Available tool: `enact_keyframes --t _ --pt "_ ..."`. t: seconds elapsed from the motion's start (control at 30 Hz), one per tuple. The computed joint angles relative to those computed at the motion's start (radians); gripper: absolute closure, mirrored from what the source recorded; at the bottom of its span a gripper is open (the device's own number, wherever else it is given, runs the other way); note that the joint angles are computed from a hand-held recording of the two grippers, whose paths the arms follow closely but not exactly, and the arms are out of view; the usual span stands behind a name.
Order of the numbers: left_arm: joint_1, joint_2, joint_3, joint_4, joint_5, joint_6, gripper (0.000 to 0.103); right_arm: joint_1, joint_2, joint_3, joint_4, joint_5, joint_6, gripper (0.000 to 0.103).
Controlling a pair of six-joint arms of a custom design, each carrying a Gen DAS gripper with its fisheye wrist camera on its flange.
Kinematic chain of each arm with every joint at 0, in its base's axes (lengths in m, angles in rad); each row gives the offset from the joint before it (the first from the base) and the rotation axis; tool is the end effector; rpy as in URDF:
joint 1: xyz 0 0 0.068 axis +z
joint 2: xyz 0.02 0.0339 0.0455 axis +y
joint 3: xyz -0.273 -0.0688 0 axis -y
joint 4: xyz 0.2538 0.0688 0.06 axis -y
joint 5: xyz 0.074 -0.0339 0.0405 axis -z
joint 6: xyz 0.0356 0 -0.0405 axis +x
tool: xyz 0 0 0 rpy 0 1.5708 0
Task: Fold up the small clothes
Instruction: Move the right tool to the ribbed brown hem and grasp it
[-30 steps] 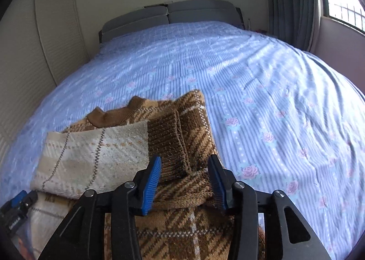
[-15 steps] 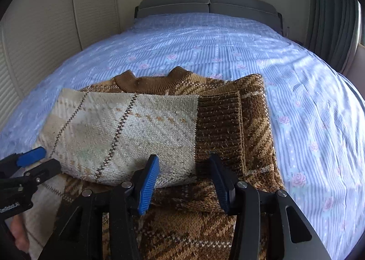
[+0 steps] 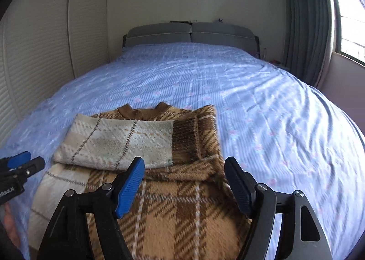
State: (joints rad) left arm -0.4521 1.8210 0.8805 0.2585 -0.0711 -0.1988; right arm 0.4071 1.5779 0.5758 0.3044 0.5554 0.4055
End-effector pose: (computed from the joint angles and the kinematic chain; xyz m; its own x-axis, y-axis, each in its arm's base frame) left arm 0.3345 -0.1597 0.1393 -0.6321 0.0880 -0.7699 0.2666 0.9576 -0.1094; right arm 0.2729 0.0972 0.1380 -0.5285 0.1372 -0.8378 0.2645 0.9643 -0.0090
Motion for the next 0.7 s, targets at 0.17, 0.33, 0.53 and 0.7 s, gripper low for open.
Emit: enact_keyframes --t 0.17,0.33,0.53,0.7 --pt "-0.062 -0.244 -0.289 0.032 -0.090 -0.034 0.034 0.189 -0.346 -0.233 -0.240 0.151 0.227 0.030" --pt "-0.081 -0.353 -0.452 0.064 -0.105 -0.076 0.034 0.280 -0.532 -0.309 -0.504 0.122 0.444 0.030" --pt "-0.074 -0.322 -0.536 0.136 -0.116 -0.122 0.035 0.265 -0.536 -0.394 -0.487 0.028 0.571 0.030" --pt "-0.061 -0.244 -0.563 0.200 -0.092 -0.148 0.035 0.272 -0.423 -0.390 -0.423 0.022 0.575 0.030"
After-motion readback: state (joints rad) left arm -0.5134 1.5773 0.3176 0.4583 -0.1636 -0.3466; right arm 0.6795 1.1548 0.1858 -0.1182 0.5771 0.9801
